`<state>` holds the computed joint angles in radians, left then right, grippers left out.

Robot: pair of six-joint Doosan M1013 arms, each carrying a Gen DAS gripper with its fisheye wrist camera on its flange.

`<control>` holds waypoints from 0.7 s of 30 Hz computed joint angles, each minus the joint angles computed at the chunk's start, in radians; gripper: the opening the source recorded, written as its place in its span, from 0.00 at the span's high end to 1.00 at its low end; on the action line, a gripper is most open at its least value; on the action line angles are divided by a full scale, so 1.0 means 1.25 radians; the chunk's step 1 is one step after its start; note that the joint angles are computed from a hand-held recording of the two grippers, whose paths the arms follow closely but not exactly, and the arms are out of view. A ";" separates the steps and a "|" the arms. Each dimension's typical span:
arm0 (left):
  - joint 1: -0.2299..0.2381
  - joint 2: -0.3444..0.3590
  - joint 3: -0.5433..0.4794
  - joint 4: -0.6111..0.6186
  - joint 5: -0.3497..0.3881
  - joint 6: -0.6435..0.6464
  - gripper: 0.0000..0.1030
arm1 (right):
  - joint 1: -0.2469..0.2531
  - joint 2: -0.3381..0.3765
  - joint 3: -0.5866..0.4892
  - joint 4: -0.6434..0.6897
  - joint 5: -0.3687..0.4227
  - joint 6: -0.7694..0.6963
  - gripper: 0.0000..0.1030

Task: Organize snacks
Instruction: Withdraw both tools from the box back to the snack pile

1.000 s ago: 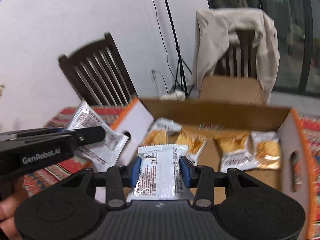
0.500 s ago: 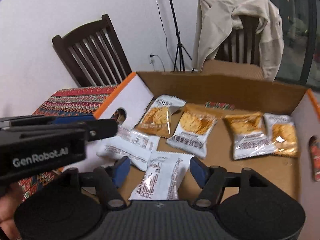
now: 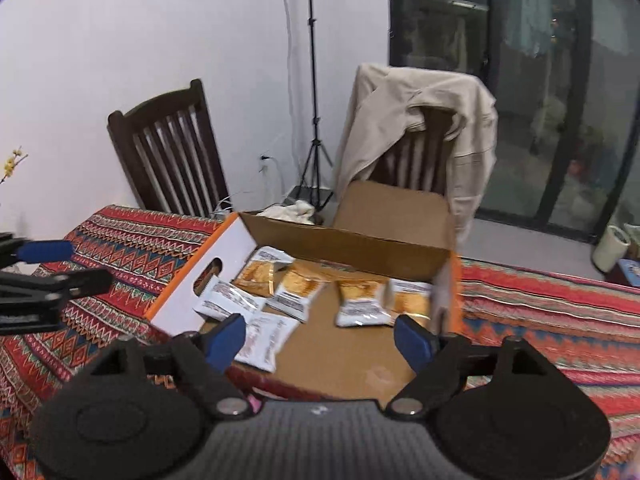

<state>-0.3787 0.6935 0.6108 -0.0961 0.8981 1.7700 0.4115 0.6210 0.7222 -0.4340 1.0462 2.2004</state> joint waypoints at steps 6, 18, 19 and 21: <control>0.006 -0.130 0.209 -0.043 -0.106 0.028 0.15 | 0.030 -0.089 0.121 -0.067 -0.028 0.056 0.17; 0.026 -0.380 0.661 -0.134 -0.421 0.094 0.04 | 0.156 -0.261 0.430 -0.353 -0.124 0.255 0.05; 0.030 -0.395 0.690 -0.161 -0.438 0.111 0.03 | 0.171 -0.276 0.460 -0.380 -0.130 0.285 0.05; 0.035 -0.434 0.758 -0.187 -0.482 0.127 0.03 | 0.199 -0.300 0.515 -0.439 -0.140 0.357 0.05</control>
<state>-0.3351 0.1515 1.5588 -0.3296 0.2958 1.9283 0.6597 0.2462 1.3656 -0.9827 0.8716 2.6467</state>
